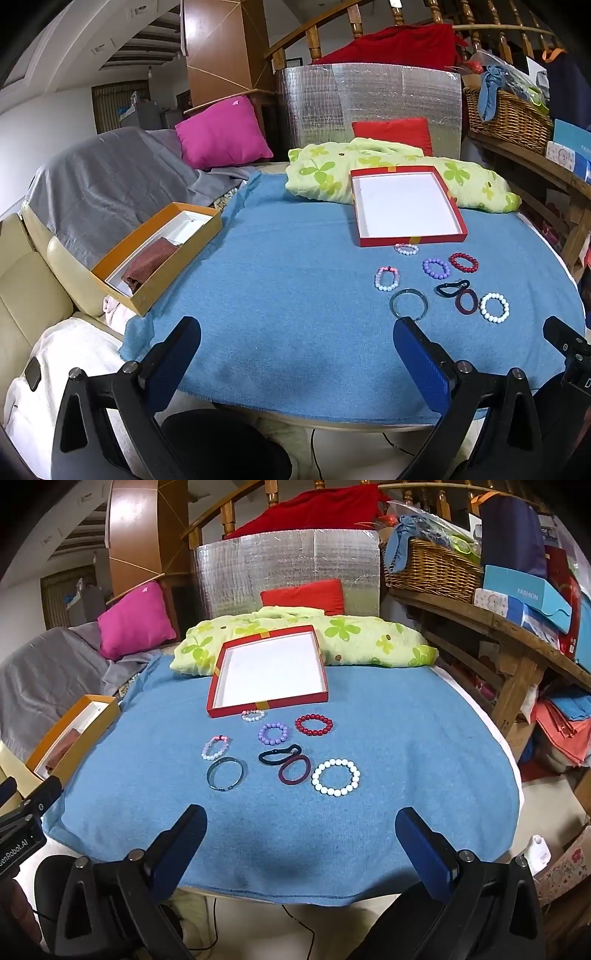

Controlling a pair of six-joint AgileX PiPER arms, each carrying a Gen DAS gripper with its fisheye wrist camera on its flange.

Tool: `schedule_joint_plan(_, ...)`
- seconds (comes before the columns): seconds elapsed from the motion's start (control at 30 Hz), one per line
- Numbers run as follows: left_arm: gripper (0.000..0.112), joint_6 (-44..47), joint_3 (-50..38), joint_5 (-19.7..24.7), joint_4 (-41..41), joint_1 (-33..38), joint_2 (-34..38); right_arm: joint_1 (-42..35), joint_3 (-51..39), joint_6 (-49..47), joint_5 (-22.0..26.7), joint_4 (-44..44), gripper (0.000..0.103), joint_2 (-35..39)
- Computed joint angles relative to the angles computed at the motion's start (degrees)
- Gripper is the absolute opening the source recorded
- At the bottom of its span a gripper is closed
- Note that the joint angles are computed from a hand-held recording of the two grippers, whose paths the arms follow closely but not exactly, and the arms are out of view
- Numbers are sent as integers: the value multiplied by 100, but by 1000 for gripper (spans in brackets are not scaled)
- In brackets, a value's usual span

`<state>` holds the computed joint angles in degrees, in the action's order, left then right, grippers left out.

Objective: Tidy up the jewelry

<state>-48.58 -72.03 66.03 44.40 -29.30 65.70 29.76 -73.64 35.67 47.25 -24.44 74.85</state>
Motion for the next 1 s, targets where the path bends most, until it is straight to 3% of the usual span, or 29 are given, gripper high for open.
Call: schedule_joint_plan(1.0,103,46,69,-188,-119,230,223,-155,-181,-310,-41,485,103,396)
